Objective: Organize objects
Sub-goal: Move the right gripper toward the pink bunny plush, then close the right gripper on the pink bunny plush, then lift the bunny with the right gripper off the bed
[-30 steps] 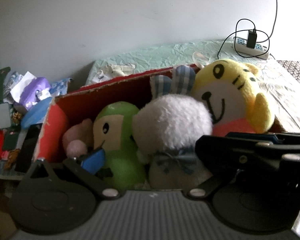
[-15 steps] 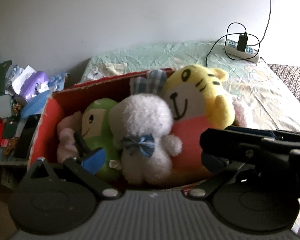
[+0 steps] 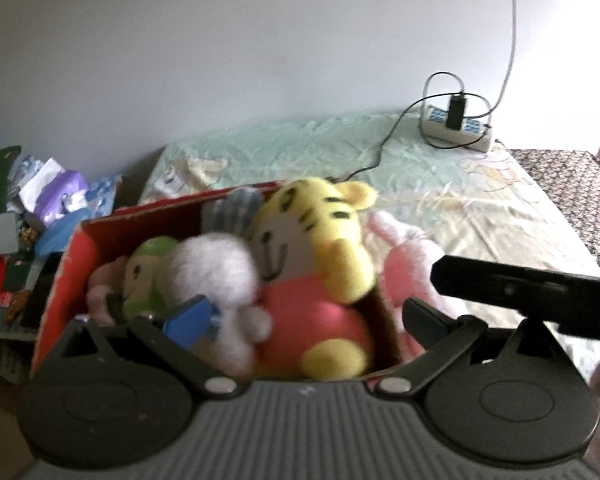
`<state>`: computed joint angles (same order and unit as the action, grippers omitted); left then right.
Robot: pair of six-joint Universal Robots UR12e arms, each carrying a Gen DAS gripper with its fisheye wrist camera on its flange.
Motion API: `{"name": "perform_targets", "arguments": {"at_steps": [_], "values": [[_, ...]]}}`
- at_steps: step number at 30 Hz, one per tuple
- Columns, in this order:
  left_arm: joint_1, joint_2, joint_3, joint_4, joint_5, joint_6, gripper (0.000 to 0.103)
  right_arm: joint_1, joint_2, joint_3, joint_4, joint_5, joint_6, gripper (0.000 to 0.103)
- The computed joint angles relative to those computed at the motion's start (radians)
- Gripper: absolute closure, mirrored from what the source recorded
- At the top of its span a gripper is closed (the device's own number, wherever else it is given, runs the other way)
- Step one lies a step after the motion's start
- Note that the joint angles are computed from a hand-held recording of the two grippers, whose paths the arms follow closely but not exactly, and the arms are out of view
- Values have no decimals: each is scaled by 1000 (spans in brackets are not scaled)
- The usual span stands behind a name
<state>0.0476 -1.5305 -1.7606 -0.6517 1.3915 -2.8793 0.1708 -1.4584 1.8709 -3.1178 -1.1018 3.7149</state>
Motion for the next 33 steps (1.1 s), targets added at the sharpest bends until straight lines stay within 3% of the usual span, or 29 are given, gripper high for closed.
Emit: {"name": "perform_targets", "arguments": {"at_steps": [8, 12, 19, 22, 26, 27, 28, 29, 33], "values": [[-18, 0, -5, 19, -63, -38, 1, -38, -4, 19, 119, -80, -79, 54], [-23, 13, -26, 43, -128, -22, 1, -69, 14, 18, 170, -27, -65, 54], [-52, 9, -35, 4, -156, -11, 2, -77, 53, -3, 239, 23, -119, 53], [-61, 6, -33, -10, -148, -16, 2, -87, 77, -6, 209, 54, -69, 47], [-69, 2, -26, -23, -137, -33, 2, -107, 105, -8, 170, 157, 6, 45], [-71, 1, -25, -26, -135, -37, 2, -112, 110, -7, 157, 187, 14, 51], [-72, 1, -23, -29, -131, -39, 2, -118, 119, -6, 128, 228, 39, 64], [-74, 0, -21, -31, -128, -40, 2, -122, 125, -3, 100, 254, 68, 69], [-86, -5, -17, -38, -125, -40, 2, -120, 115, 2, 78, 240, 38, 77]]}}
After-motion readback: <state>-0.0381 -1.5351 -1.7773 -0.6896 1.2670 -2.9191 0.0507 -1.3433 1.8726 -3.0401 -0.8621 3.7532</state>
